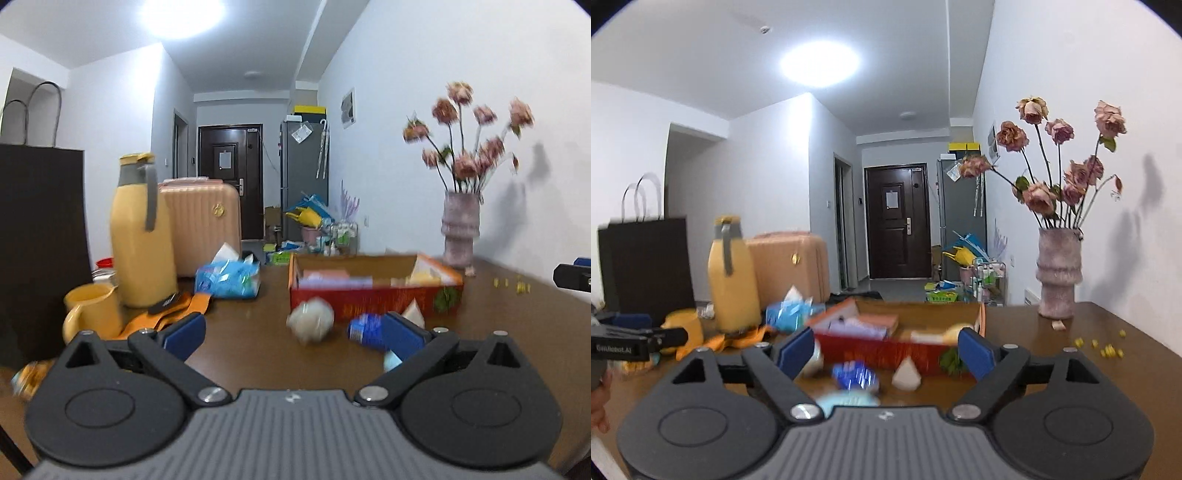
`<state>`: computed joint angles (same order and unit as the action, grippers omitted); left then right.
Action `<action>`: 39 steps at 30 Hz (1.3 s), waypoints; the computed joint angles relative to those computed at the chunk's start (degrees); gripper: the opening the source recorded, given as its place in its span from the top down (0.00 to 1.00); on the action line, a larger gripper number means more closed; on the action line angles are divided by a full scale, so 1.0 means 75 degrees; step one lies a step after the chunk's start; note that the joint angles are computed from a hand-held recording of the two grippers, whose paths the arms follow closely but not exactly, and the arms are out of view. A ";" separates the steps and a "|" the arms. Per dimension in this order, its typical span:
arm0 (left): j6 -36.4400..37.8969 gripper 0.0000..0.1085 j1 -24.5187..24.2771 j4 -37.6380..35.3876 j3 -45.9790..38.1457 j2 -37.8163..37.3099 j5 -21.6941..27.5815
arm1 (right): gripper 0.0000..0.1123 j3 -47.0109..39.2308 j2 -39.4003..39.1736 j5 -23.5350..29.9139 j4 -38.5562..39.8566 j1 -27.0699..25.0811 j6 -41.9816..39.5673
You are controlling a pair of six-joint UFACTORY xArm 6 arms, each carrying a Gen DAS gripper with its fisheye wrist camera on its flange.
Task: Organize soft objects
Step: 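Move both open grippers back to the pink satin bow, then close both grippers together on the pink satin bow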
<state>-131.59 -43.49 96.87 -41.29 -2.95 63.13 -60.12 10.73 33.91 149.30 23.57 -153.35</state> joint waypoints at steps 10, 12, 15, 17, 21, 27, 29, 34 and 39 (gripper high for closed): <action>-0.0281 0.05 0.0210 0.0483 0.0083 0.0051 -0.0994 | 0.33 0.0519 0.0256 -0.0349 0.0002 0.0203 0.1109; -0.0413 0.05 0.0339 0.0791 -0.0337 0.0432 -0.1256 | 0.37 0.0357 0.0438 -0.0340 -0.0086 0.0126 0.1577; -0.0440 0.05 0.0702 0.1424 -0.1360 0.1242 -0.2088 | 0.44 -0.0080 0.0810 -0.0572 -0.0160 0.0076 0.2100; -0.0478 0.06 0.1083 0.1626 -0.2177 0.1858 -0.2913 | 0.48 -0.0371 0.1074 -0.0748 -0.0338 0.0066 0.2373; -0.1357 0.29 0.1838 0.2621 -0.3508 0.2909 -0.4823 | 0.50 -0.1093 0.1667 -0.1253 -0.1068 0.0100 0.3255; -0.1740 0.78 0.2139 0.2860 -0.3724 0.3363 -0.6027 | 0.62 -0.1585 0.2210 -0.0986 -0.2234 -0.0040 0.4553; -0.2247 0.80 0.2096 0.3101 -0.3552 0.3275 -0.6105 | 0.62 -0.1801 0.2395 -0.0953 -0.2699 -0.0069 0.4994; -0.1584 0.80 0.2028 0.2363 -0.3414 0.3230 -0.5894 | 0.62 -0.2223 0.2751 -0.0535 -0.3853 -0.0201 0.6425; -0.0704 0.80 0.2074 0.1509 -0.3538 0.3334 -0.5959 | 0.61 -0.2492 0.2962 -0.0006 -0.4437 -0.0388 0.7688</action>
